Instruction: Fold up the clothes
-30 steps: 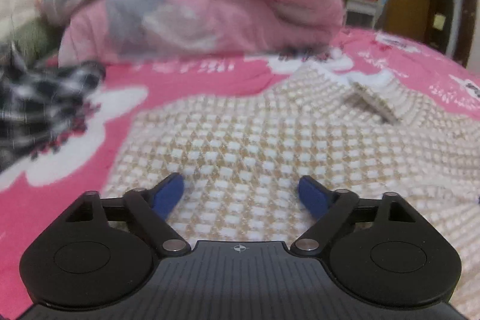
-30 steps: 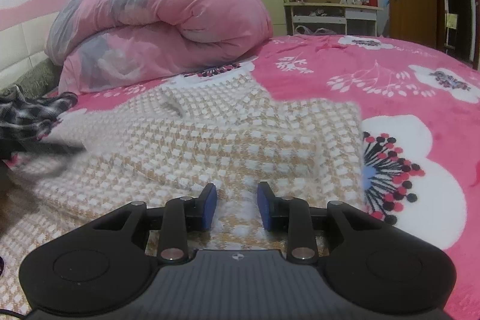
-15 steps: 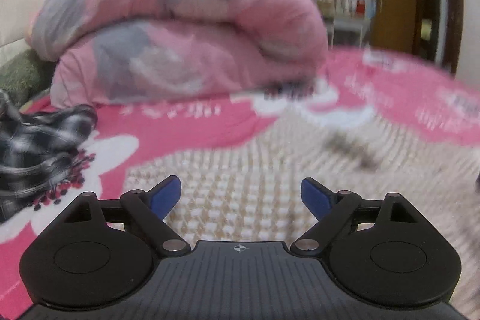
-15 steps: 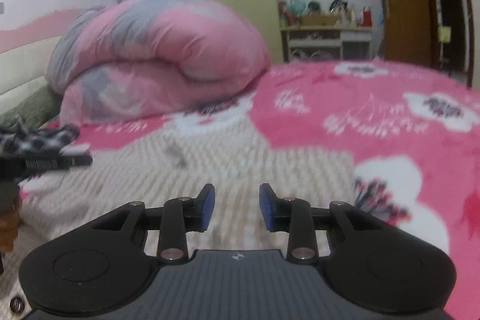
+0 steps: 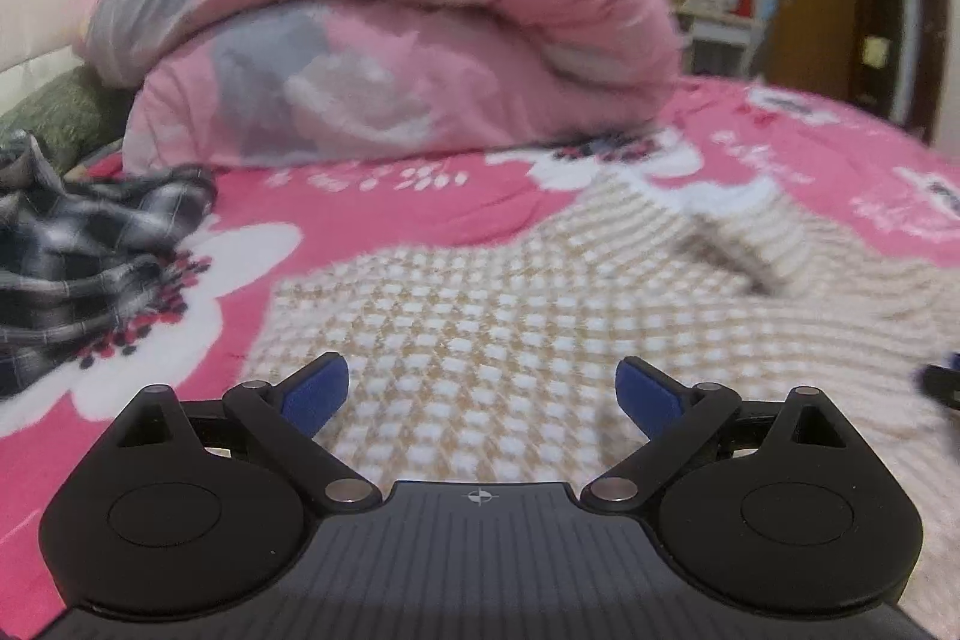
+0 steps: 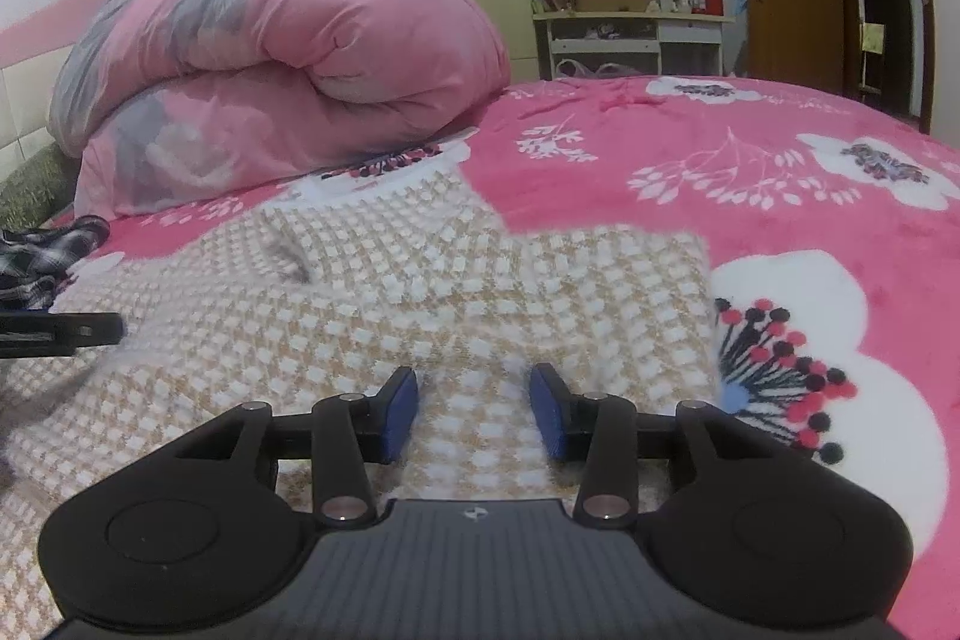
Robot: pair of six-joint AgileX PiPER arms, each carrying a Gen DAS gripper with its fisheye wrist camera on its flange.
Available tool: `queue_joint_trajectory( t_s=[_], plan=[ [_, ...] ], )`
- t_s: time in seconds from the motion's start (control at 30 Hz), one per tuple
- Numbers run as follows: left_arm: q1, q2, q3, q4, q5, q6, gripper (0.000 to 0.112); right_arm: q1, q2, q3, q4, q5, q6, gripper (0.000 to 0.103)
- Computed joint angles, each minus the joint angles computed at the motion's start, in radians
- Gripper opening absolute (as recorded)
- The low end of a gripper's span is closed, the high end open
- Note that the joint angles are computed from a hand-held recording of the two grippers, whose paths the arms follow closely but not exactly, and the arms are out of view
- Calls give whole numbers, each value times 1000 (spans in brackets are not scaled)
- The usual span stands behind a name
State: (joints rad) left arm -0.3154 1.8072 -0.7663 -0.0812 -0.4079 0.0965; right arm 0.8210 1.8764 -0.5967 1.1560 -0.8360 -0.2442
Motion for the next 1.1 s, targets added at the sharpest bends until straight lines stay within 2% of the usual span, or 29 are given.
queue_joint_trajectory(
  t_s=[0.1,0.17,0.23,0.27,0.33,0.4,0.53,0.67,0.93,1.1],
  plan=[
    [4,-44,85,60,-36,35,98,-2,-6,11,-30,-1,20,52],
    [-3,-18,108,14,-60,110,102,-3,-5,11,-43,2,22,57],
    [13,3,110,42,-73,47,103,-2,-3,8,-39,3,16,57],
    [29,2,96,88,-47,-19,103,0,-3,5,-35,3,11,57],
    [28,6,92,83,-46,-31,103,5,-6,-1,-12,3,-12,57],
    [14,6,105,37,-69,12,103,32,-26,3,31,-6,-43,57],
    [33,14,117,101,-97,-52,103,152,-81,14,167,-19,-145,58],
    [40,25,121,120,-121,-68,103,180,-8,-67,290,-16,-309,65],
    [40,30,129,118,-145,-67,103,209,38,-98,340,-81,-338,71],
    [40,33,134,116,-160,-66,103,208,33,-79,313,-84,-294,72]
  ],
)
